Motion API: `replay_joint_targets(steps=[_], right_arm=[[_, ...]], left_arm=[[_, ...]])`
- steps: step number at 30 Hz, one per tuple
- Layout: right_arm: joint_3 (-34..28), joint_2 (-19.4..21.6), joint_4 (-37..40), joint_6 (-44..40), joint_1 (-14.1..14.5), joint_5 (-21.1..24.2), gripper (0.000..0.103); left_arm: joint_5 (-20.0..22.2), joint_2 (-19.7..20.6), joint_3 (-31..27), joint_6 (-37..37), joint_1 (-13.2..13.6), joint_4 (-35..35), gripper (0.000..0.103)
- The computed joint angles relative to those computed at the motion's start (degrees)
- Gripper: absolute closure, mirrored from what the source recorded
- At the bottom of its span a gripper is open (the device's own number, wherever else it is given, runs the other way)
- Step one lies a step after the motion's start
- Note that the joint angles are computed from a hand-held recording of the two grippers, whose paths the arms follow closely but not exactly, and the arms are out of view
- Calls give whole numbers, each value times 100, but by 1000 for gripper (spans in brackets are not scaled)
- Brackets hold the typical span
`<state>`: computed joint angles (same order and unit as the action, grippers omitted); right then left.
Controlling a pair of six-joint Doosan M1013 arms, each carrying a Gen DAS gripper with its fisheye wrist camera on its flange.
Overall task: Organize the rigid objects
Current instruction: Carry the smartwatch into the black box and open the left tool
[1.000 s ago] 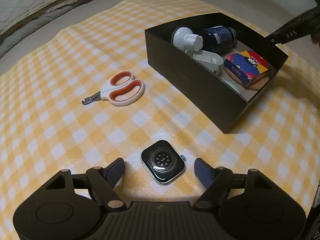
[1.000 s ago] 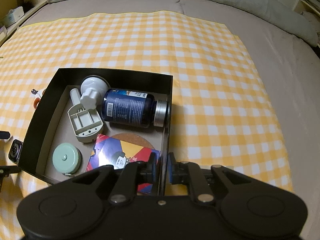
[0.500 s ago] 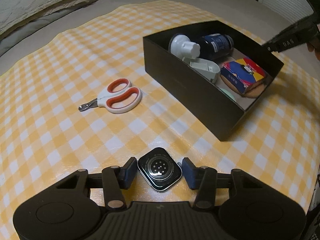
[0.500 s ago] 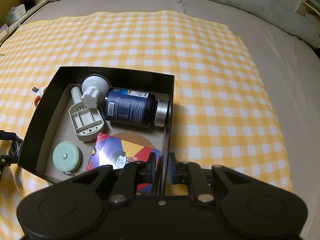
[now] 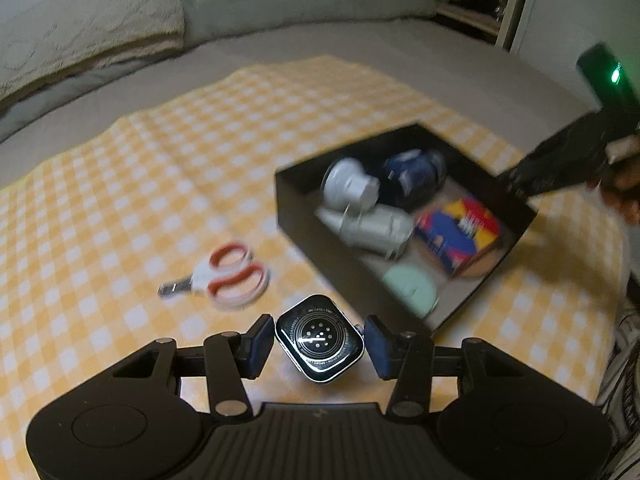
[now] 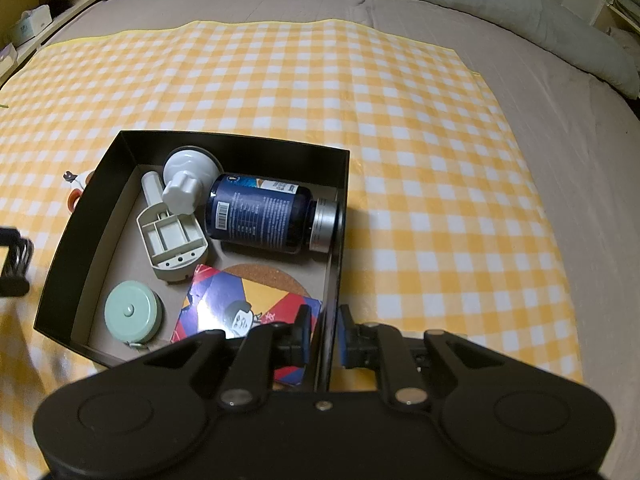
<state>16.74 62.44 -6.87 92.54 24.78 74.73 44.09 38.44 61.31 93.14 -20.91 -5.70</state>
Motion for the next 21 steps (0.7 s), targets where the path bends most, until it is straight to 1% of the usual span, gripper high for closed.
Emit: replay_joint_targets(steps=[2,6,9,12,16,21], right_arm=[[-29,13,7,-13,-4,26,89],[-27,11,3,-14,-2,21,89],[-28,12,8,-10,-2,20,89],[-5,0,17,-16,-4,9,89],[31,-21,51,-29,-12,-8,89],[50,-31,71,-38,-15,-18,89]], left_arm=[[-64,25,-95,64,-31,-51,53],[-43,131,-328,212,-102,-166,53],[121,261,-558,349,-148,-288,53],[198,366,-738,417,-198,-305,53],[254,482,-943,379,-237,-282,53],[352,610,-1168,215,-263,-89,53]])
